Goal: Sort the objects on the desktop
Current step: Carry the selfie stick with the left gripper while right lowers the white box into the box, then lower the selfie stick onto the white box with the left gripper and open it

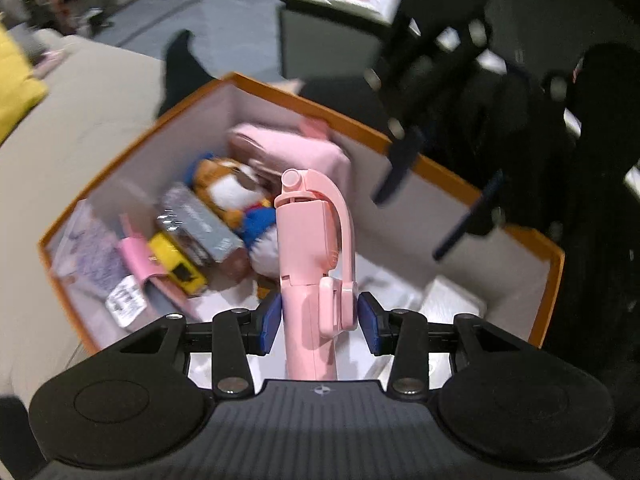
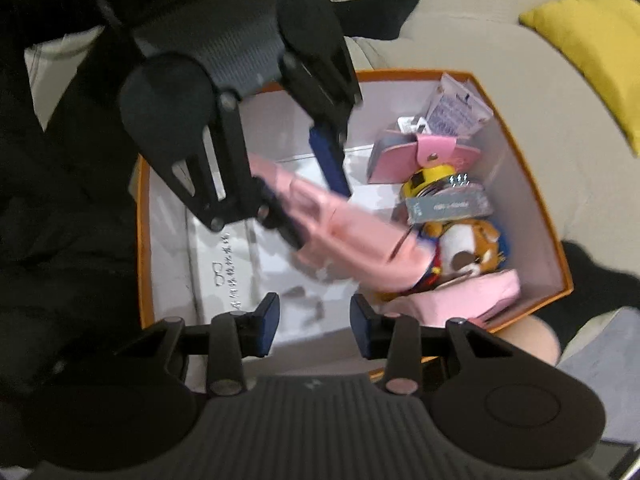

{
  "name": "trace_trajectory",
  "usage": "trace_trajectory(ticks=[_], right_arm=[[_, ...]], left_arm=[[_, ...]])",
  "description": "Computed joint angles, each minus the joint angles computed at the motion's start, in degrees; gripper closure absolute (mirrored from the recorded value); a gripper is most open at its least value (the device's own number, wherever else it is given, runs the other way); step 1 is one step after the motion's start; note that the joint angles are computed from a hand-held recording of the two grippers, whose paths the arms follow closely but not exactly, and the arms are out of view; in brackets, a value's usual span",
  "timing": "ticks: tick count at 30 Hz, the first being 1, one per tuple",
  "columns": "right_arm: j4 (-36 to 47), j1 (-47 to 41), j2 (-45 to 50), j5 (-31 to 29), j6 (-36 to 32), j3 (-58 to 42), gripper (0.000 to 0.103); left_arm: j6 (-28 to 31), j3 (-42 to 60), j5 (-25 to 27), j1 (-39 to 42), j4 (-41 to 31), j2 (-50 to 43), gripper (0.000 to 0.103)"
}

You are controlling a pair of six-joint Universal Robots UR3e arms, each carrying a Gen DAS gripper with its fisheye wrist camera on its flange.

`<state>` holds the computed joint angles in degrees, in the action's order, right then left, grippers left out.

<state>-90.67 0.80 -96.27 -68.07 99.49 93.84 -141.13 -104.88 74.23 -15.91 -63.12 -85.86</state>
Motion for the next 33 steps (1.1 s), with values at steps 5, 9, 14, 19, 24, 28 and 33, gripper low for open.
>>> trace_trajectory(ticks=[5, 9, 14, 19, 24, 28, 33], right_arm=[[-1.5, -0.7, 1.6, 0.2, -4.0, 0.3, 0.061], [-5.0, 3.4, 2.6, -2.8, -5.3, 1.5, 0.061], [-12.2, 7.6, 4.7, -7.0, -7.4, 5.3, 0.060], [-17.6, 9.6, 6.5, -8.9, -7.4, 8.3, 0.061], [-22.2, 10.0, 7.3, -9.6, -7.0, 10.5, 0.062], [-22.2, 9.6, 8.7, -9.3, -5.3, 9.5, 0.065], [-18.3, 8.9, 11.8, -8.8, 1.7, 4.7, 0.067]], left_arm=[[5.4, 4.0, 2.0, -1.7, -5.3, -5.1, 0.055], [8.8, 6.0, 2.8, -2.3, -7.6, -7.7, 0.055], [13.2, 6.7, 1.5, -1.7, -9.7, -8.5, 0.055], [14.3, 6.8, -0.3, 0.2, -11.4, -9.3, 0.054], [15.1, 4.5, -2.6, 3.1, -11.3, -5.1, 0.057], [15.8, 2.8, -4.3, 6.1, -12.7, -0.7, 0.057], [14.8, -0.7, -3.8, 8.1, -12.8, 4.1, 0.061]])
